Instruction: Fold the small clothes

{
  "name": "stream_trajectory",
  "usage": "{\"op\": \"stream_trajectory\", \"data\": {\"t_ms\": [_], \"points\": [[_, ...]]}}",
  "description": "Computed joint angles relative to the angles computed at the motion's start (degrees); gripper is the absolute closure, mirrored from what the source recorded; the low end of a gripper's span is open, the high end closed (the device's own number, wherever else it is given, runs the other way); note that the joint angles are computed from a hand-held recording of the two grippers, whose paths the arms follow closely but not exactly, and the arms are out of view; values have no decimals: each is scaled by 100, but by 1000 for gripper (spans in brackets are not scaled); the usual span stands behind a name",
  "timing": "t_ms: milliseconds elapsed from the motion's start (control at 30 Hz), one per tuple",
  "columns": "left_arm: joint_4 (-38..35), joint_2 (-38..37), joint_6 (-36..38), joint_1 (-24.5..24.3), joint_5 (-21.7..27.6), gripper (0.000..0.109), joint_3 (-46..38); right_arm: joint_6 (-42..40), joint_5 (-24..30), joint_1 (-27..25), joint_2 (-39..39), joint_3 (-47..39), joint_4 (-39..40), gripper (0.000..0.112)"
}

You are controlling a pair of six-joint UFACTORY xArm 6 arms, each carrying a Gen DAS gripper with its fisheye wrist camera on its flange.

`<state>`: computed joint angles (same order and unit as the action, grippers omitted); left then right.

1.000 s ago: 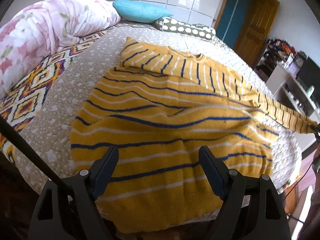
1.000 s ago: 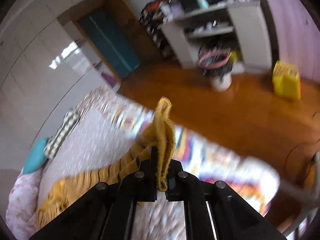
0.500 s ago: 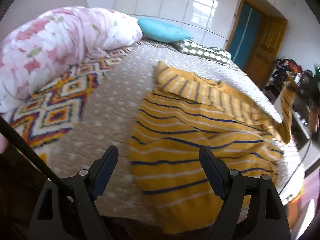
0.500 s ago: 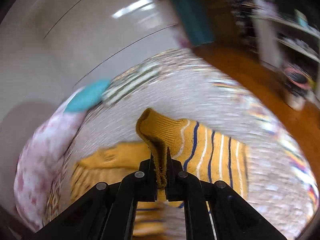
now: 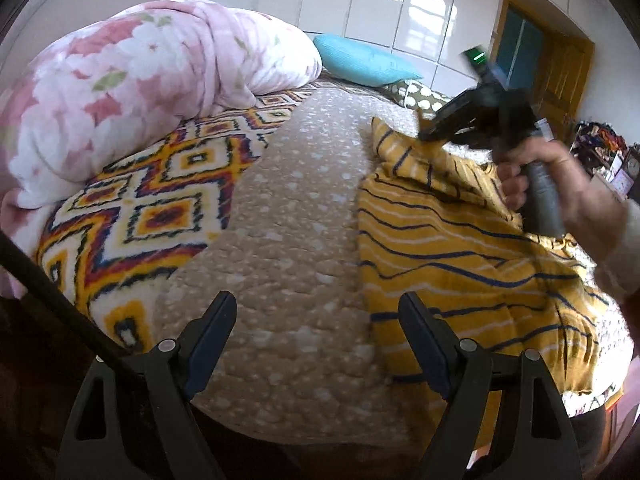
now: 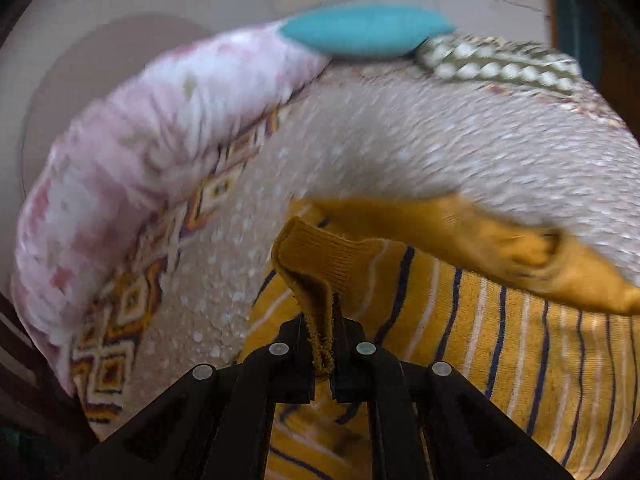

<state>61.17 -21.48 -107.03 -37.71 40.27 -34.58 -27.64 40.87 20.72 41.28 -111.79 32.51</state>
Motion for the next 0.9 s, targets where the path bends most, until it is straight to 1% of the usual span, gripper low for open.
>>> {"op": "stream_trajectory", "data": {"t_ms": [33, 100, 133, 200, 233, 267, 300, 400, 433, 500, 533, 600, 633, 667, 733, 800, 833, 867, 900], "points": [[34, -58, -53, 1, -11, 27, 52, 157, 73, 77, 186, -202, -212, 107], [115, -152, -143, 9, -43, 27, 132, 315, 330, 99, 556, -683, -387, 105], [118, -160, -146, 4, -38, 27, 136, 356, 399, 144, 631, -769, -386, 102], [58, -149, -99, -10, -22, 27, 116, 131, 681, 68, 699, -936, -110, 95], [31, -157, -78, -13, -20, 27, 113, -53, 892, 24, 693, -1003, 174, 88], [-5, -158, -60, -21, -14, 27, 103, -331, 1128, -48, 625, -994, 601, 87], [-27, -170, -54, -26, -13, 27, 100, -617, 1227, -111, 393, -746, 965, 86], [-17, -265, -129, 25, -195, 27, 148, -1131, 1166, -280, -321, 61, 1399, 75], [-10, -290, -165, 70, -303, 27, 169, -1328, 1203, -444, -700, 501, 1608, 72], [-74, -312, -180, 243, -681, 27, 227, -1536, 1261, -763, -1251, 1143, 1760, 71], [-83, -312, -191, 312, -815, 27, 249, -1745, 1305, -1037, -1601, 1570, 1855, 70], [-86, -270, -254, 526, -1204, 27, 293, -1911, 1270, -1405, -2003, 2058, 1789, 68], [-85, -239, -282, 639, -1396, 27, 314, -2109, 1227, -1734, -2314, 2475, 1850, 67], [-54, -175, -336, 811, -1712, 27, 331, -2173, 1197, -1954, -2471, 2699, 1844, 65], [-29, -15, -385, 1063, -2186, 27, 326, -2302, 1070, -2452, -2811, 3214, 1844, 65], [7, 266, -429, 1328, -2789, 27, 272, -2471, 958, -2920, -3028, 3680, 1895, 65], [152, 492, -576, 1482, -3212, 27, 207, -2552, 996, -3199, -3111, 3948, 1941, 65], [537, 684, -939, 1593, -3510, 27, 103, -2624, 1116, -3408, -3129, 4109, 2021, 64], [874, 841, -1257, 1659, -3679, 27, -9, -2688, 1233, -3555, -3133, 4239, 2092, 64]]}}
